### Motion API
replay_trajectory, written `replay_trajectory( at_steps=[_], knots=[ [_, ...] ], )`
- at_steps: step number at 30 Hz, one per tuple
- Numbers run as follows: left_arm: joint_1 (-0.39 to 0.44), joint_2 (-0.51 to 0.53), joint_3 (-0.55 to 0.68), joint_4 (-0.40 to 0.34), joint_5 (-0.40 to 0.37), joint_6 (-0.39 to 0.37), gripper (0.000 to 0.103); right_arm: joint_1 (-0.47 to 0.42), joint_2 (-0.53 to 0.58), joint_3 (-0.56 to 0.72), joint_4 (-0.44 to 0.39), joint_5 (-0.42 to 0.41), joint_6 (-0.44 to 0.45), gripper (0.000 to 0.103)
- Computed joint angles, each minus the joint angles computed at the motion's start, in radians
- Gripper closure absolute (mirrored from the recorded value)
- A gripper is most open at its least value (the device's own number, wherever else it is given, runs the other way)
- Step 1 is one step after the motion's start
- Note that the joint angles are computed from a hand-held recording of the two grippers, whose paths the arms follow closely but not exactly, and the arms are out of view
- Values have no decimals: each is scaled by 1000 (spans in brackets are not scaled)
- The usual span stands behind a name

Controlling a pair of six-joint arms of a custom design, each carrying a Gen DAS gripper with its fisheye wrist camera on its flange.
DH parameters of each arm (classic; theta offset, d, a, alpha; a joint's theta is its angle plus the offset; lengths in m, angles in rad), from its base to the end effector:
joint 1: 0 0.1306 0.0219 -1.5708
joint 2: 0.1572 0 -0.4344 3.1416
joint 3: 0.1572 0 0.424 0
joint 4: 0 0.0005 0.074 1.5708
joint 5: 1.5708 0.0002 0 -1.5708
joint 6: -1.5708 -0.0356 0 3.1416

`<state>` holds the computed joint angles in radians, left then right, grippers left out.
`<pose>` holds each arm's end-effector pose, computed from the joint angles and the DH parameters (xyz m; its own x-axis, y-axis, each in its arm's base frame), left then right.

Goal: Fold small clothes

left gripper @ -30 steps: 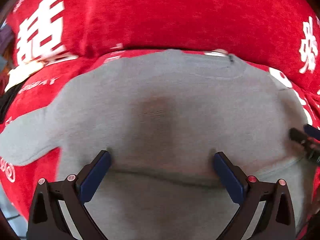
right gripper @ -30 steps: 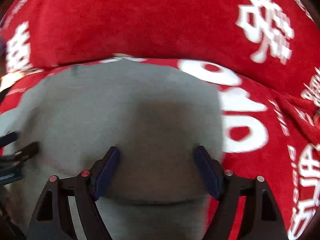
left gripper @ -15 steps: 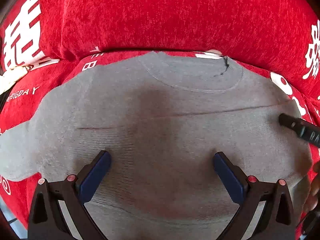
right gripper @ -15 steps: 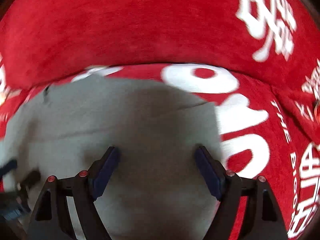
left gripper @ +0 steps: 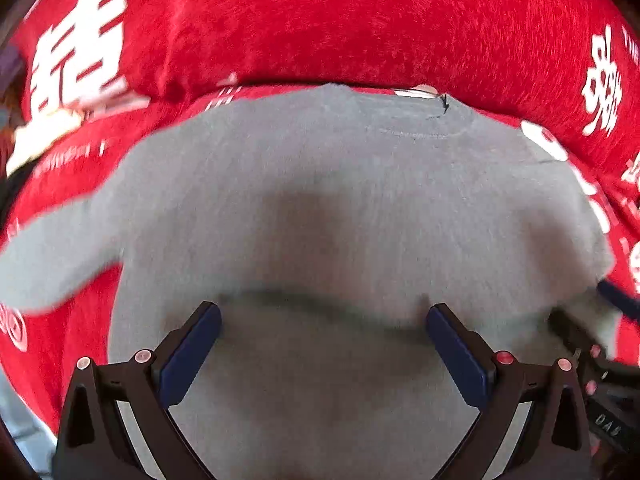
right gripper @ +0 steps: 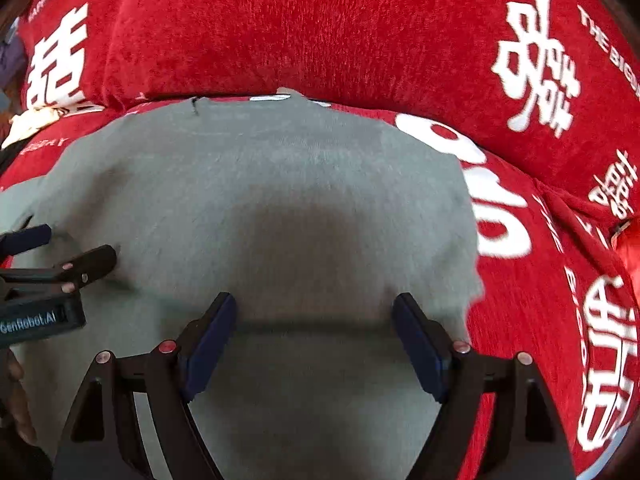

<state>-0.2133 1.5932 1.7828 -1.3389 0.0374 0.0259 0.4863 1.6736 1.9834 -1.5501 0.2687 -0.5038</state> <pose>0.5475 -0.1205 0.5379 -0.8974 0.1679 -0.4081 0.2033 0.9781 -0.0447 0.5107 0.2587 0.5771 -0.9131 0.0438 -0.4054 0.0758 0.9951 -0.0633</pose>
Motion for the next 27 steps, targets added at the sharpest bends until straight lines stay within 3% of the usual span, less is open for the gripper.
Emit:
replay_trajectory(
  at_steps=[2, 3, 6, 10, 15, 19, 21, 24, 27],
  knots=[
    [13, -27, -38, -17, -14, 8, 0, 12, -36, -34, -14, -43, -23, 20],
    [17, -55, -73, 9, -19, -9, 0, 28, -63, -68, -15, -53, -28, 20],
    [27, -124, -155, 60, -18, -71, 0, 72, -124, -155, 16, -8, -27, 20],
    [56, -183, -217, 70, 11, -98, 0, 112, -189, -224, 9, -24, -120, 19],
    [91, -302, -343, 116, 42, -169, 0, 178, -242, -285, -19, -3, -133, 14],
    [121, -280, -290, -20, 95, -195, 0, 196, -238, -271, -80, -34, -134, 13],
    [125, -273, -265, -4, 102, -187, 0, 182, -215, -234, -120, -81, -130, 13],
    [119, -252, -223, 68, 106, -125, 0, 152, -181, -168, -69, -138, -118, 13],
    [108, -163, -131, -14, 149, -67, 0, 150, -115, -90, -69, -103, -75, 13]
  ],
)
